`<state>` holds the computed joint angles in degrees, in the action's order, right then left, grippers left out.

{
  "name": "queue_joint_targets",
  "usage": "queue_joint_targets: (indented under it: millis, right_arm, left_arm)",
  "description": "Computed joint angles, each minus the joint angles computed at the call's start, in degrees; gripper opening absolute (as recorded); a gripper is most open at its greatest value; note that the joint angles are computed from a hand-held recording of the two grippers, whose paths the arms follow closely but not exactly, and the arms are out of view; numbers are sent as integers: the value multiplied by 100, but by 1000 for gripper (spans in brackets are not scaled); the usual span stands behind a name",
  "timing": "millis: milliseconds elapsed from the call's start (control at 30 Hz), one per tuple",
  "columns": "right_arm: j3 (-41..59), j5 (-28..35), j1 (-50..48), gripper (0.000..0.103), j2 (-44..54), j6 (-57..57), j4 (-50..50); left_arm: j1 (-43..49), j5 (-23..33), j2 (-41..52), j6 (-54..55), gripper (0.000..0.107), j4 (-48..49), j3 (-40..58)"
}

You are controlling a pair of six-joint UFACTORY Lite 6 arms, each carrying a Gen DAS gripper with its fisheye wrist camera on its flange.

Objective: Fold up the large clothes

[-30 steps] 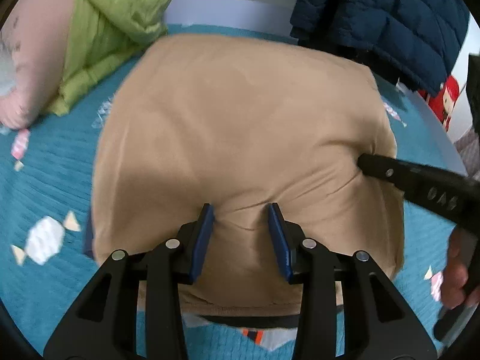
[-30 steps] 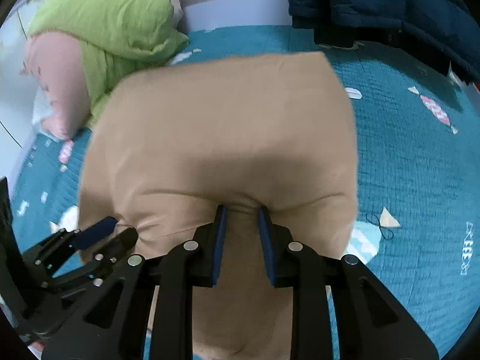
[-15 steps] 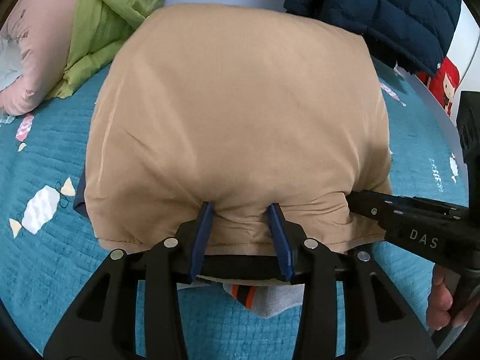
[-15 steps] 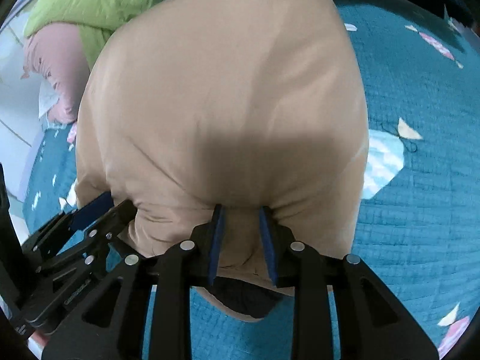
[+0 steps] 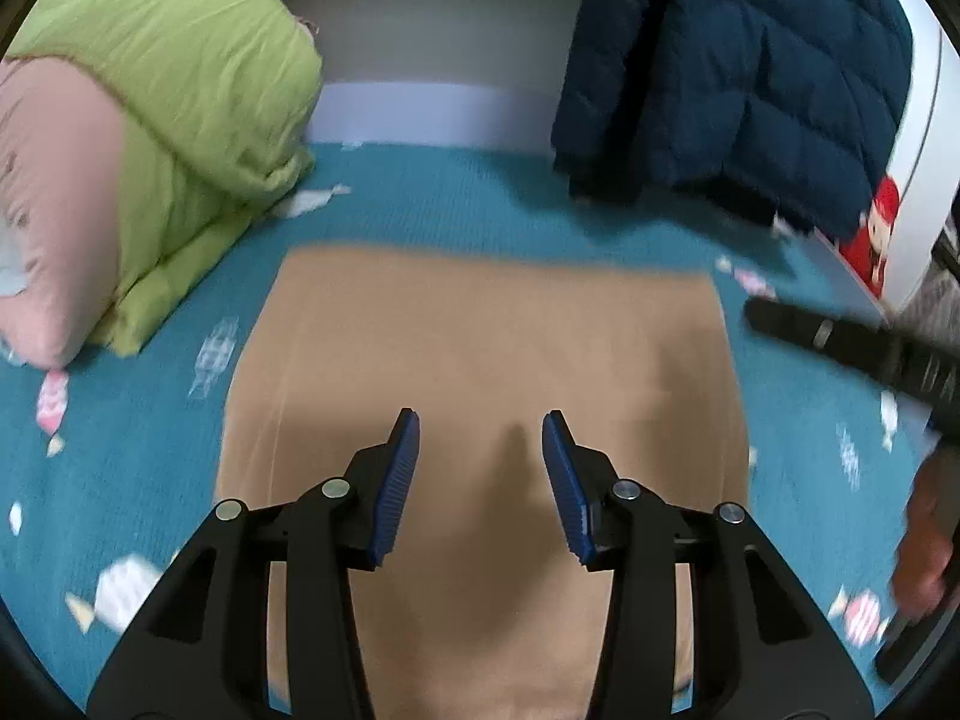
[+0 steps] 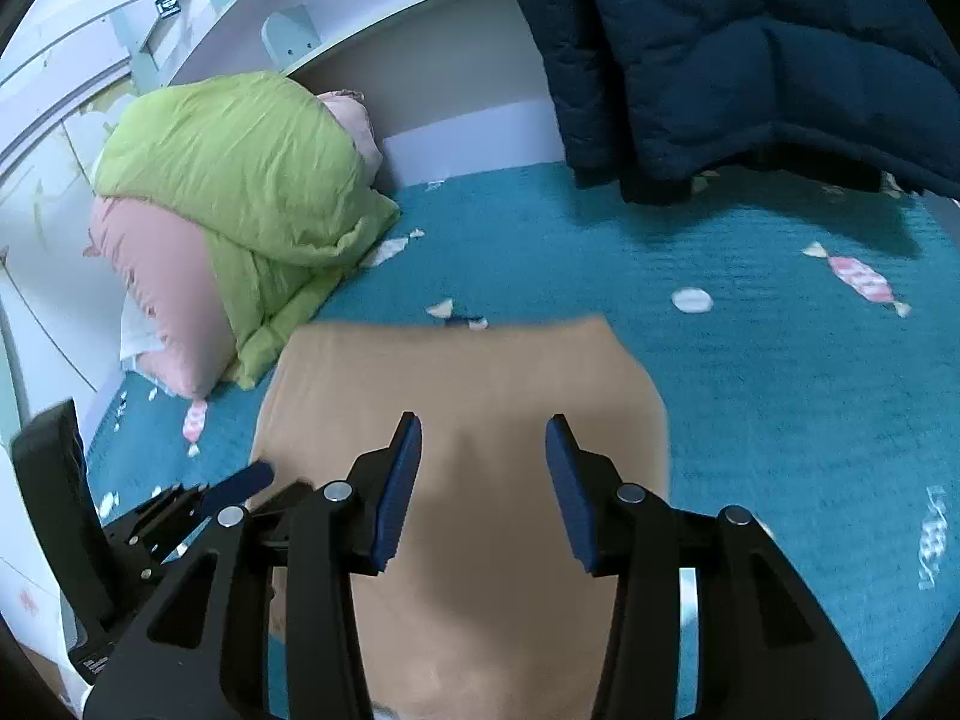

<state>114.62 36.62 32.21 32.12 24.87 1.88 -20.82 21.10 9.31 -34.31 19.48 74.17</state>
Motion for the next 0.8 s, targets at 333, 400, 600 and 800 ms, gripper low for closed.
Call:
queue_joint_targets:
  millis: [333, 400, 600, 800]
  right_arm:
    - [1511, 93, -79, 39, 1726, -114, -483]
    - [1162, -52, -132, 39, 1571, 14, -736]
    - [-79, -495, -483, 39, 906, 5, -886]
    - [-1165, -657, -988, 39, 315, 273, -988]
  left_arm:
    - [306, 159, 2374, 435, 44, -421, 2496]
    - [325, 141, 2490, 325, 43, -306, 2551]
    - [466, 137, 2775, -240, 45, 536, 2659]
    - [790, 839, 3133, -1092, 46, 1497, 3082]
